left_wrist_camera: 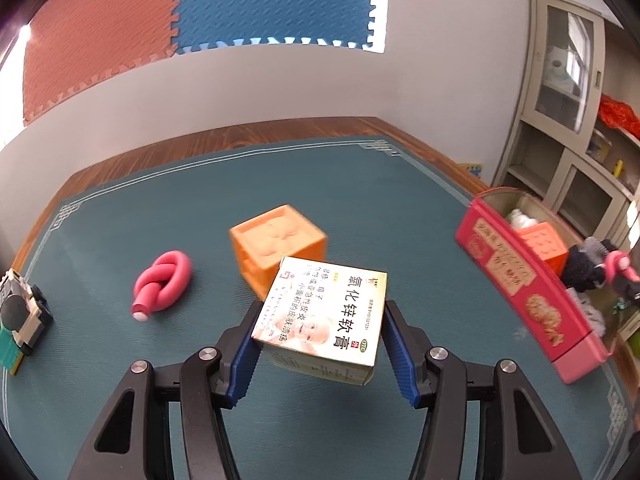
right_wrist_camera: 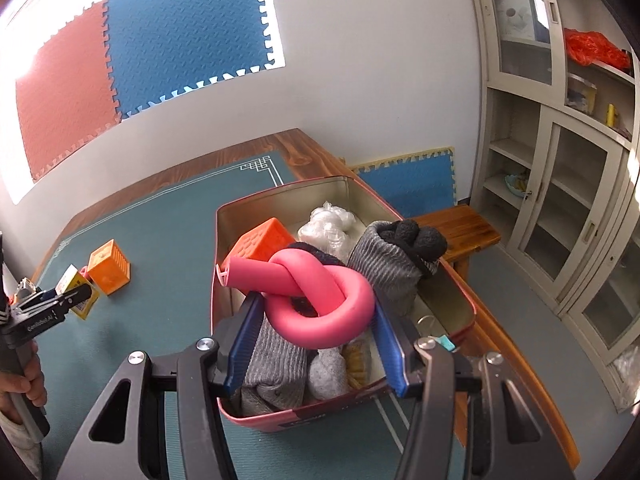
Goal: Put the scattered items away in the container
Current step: 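Carry medicine box and pink knot into the tin and open both tools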
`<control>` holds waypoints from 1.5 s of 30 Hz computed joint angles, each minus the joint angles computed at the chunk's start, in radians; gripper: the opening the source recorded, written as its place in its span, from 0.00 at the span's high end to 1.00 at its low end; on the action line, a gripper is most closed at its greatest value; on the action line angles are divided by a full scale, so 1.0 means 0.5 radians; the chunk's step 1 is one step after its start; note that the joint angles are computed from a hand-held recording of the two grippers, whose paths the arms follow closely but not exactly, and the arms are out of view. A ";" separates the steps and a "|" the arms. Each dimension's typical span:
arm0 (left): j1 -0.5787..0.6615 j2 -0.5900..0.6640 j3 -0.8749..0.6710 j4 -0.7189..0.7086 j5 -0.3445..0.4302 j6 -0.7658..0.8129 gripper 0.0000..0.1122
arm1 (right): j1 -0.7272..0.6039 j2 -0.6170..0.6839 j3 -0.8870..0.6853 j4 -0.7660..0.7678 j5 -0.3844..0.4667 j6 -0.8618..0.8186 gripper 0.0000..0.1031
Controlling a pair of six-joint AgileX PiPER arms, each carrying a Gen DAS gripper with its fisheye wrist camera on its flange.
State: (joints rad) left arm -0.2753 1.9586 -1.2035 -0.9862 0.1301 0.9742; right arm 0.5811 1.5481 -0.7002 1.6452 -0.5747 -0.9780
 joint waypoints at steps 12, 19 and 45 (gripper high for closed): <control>-0.387 -0.042 -0.219 0.784 0.100 -0.900 0.48 | -0.100 -0.012 0.102 -0.313 0.129 0.160 0.28; -0.556 0.101 -0.526 1.099 0.233 -1.290 0.48 | -0.144 -0.152 0.295 -0.703 0.089 0.595 0.23; -0.812 1.017 -2.102 1.544 1.035 -1.969 0.38 | -0.444 -0.321 0.557 -1.180 0.138 1.079 0.23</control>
State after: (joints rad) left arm -0.6813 2.4671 -2.2544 -0.2141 0.6474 -0.0106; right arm 0.3588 1.3876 -0.4217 1.0554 -0.5055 -0.4386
